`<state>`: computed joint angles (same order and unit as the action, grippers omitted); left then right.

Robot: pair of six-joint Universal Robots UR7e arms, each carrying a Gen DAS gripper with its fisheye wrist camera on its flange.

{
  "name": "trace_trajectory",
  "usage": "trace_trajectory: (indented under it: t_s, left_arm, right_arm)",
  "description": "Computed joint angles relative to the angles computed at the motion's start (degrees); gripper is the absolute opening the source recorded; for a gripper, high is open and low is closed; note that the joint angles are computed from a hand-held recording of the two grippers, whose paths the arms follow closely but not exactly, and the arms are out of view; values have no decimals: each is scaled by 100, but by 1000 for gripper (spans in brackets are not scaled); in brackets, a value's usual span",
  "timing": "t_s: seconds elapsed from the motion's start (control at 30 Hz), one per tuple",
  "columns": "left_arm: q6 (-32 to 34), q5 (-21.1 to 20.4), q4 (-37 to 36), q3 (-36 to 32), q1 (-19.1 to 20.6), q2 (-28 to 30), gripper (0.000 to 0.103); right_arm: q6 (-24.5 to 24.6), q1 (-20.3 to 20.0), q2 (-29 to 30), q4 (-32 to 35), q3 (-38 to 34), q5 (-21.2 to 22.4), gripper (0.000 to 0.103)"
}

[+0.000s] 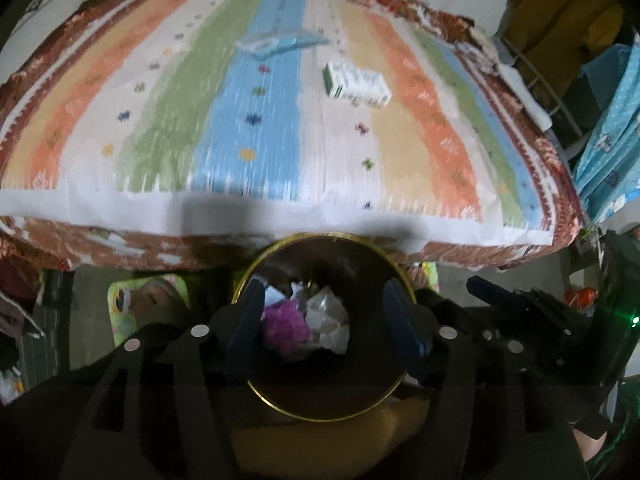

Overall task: Collect trash
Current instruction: 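Move both open tools back toward the white box and plastic packet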

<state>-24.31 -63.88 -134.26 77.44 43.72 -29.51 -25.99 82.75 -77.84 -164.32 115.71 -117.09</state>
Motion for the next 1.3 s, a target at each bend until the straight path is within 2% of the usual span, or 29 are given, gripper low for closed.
trace_trajectory:
  t_s: [0.1,0.2,0.4,0.6,0.73,1.0,1.1,1.3]
  left_arm:
    - [155,241,-205,-15,-41,-7,73]
    - [295,413,-304,-70,-46,-6,74]
    - [572,822,-306,-448,-9,118,80]
    - [783,1278,49,-1129,47,449,84]
    - [942,1526,379,-1644,92,716,87]
    - [1300,1960,623,-2623,182,1255,91]
    - [1466,1926,716,-3031,230,1469,91]
    - [1752,1888,1179,-4030,344,2025,92]
  right_arm:
    - [-290,66,15,-271,-7,-42,53]
    - [-531,126,18,-425,-38,-35,63]
    - [-1116,290,134,-872,-189,-152,73]
    - [-1191,318,204,-622,-559,49,82]
    - [-1359,345,346,-643,-785,13,87]
    - [-2074,447,870,-1007,-1372,-254,93]
    - [-2343,439,1105,-989,-1632,-384,94]
    - [-2575,356,1482,-706,-2141,-493,94]
